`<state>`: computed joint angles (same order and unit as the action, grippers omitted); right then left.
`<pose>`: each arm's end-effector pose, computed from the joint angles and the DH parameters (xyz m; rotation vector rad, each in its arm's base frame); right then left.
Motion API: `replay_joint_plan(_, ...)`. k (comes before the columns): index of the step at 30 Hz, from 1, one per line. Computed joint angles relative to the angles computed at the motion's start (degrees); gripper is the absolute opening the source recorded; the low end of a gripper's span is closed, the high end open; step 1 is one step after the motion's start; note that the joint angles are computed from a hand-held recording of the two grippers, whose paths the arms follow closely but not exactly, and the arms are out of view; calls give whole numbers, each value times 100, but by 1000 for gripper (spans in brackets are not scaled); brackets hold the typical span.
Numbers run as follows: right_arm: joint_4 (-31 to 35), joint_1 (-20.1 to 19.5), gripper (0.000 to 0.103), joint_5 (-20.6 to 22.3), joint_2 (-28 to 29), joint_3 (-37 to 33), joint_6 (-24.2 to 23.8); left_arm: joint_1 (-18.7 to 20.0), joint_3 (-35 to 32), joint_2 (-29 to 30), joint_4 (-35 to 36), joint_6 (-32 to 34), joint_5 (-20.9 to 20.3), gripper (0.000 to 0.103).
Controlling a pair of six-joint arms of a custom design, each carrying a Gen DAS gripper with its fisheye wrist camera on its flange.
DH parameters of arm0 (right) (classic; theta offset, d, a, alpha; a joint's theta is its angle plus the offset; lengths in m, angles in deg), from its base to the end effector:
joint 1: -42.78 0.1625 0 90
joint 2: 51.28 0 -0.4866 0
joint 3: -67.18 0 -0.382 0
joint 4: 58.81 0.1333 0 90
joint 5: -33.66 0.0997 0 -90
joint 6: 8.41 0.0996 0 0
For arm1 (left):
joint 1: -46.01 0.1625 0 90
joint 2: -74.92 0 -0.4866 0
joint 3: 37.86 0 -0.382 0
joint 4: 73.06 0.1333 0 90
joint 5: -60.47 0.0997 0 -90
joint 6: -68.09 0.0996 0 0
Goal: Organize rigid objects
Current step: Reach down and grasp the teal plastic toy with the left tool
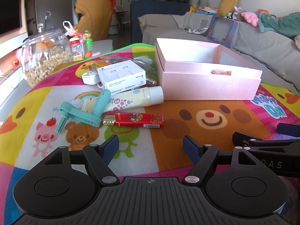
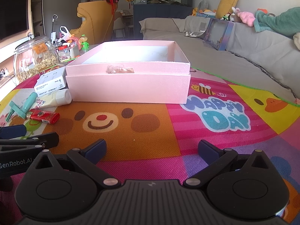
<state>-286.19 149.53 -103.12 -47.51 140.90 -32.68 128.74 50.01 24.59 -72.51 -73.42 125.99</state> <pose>0.2533 -0.6311 -0.1904 0.2384 -2.0860 1.1133 0.0943 -0.6404 0.1699 0.6804 2.2462 -0.9580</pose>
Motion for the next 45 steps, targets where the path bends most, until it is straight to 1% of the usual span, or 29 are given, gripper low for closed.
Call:
replay_joint_plan(3,-7,3,103,-4,-11,12,-5,-13,39,-21,-35,25,-29,79)
replay_joint_plan(6,46,-8,103,39,-66,107,51,17,-31,-45,180,7,64,73)
replay_joint_plan(8,411,-33,103,122,-256,302,366,85,-146,-63,416,-22,219,60)
replay_joint_plan(9,768,-34,103,119,-383,391,556,136,-241,-71,604,-53,338,56)
replay_joint_plan(10,1079,-30,103,103,-493,465,718,179,-348,-73,793,-77,419,48)
replay_joint_plan(11,1234,-24,103,71,-532,470,796,217,-450,-72,959,-87,469,40)
replay_joint_plan(12,1341,-3,103,-25,-514,412,772,249,-554,-67,1123,-131,506,38)
replay_joint_plan(13,1299,11,103,-89,-463,344,775,286,-652,-65,1269,-223,573,37)
replay_joint_plan(15,1229,41,103,-234,-346,172,777,369,-705,-133,1310,-335,816,37)
replay_joint_plan(16,1312,46,103,-267,-350,142,855,403,-631,-225,1133,-250,976,37)
replay_joint_plan(17,1355,46,103,-285,-355,131,936,411,-525,-319,862,-73,1058,37)
replay_joint_plan(19,1362,59,103,-354,-308,40,916,419,-332,-483,213,575,1172,37)
replay_joint_plan(20,1327,55,103,-333,-307,49,935,423,-378,-498,54,902,1179,37)
replay_joint_plan(21,1290,47,103,-300,-312,71,887,430,-507,-469,53,1066,1132,37)
replay_joint_plan(22,1293,45,103,-287,-320,79,887,453,-710,-408,181,1107,1119,37)
replay_joint_plan(24,1362,54,103,-280,-321,52,825,534,-1279,-228,718,852,1156,37)
replay_joint_plan(26,1433,37,102,-97,-381,128,708,581,-1902,9,1374,505,1123,37)
replay_joint_plan(27,1474,33,100,10,-415,171,667,599,-2195,130,1708,348,1125,37)
replay_joint_plan(29,1460,24,98,271,-440,219,546,667,-2937,457,2657,12,1169,36)
replay_joint_plan(30,1455,27,97,377,-433,211,482,689,-3288,637,3111,-56,1173,36)
replay_joint_plan(32,1387,40,97,544,-400,177,422,728,-3644,842,3576,37,1091,37)
replay_joint_plan(34,1213,46,97,723,-369,164,390,769,-3691,881,3708,160,998,36)
replay_joint_plan(35,1170,46,97,818,-368,165,381,798,-3704,883,3818,174,1035,36)
replay_joint_plan(38,1303,49,96,1066,-414,179,319,884,-3617,773,4127,281,1349,36)
replay_joint_plan(40,1355,67,96,1137,-402,136,208,916,-3549,710,4382,377,1522,36)
replay_joint_plan(41,1404,78,96,1134,-385,88,161,907,-3380,633,4352,518,1531,36)
replay_joint_plan(42,1470,82,93,1134,-374,49,133,888,-3175,550,4229,701,1487,37)
replay_joint_plan(43,1544,80,92,1163,-375,30,113,862,-2901,441,3968,921,1425,40)
replay_joint_plan(45,1764,64,87,1237,-393,15,103,808,-2497,289,3539,1331,1288,40)
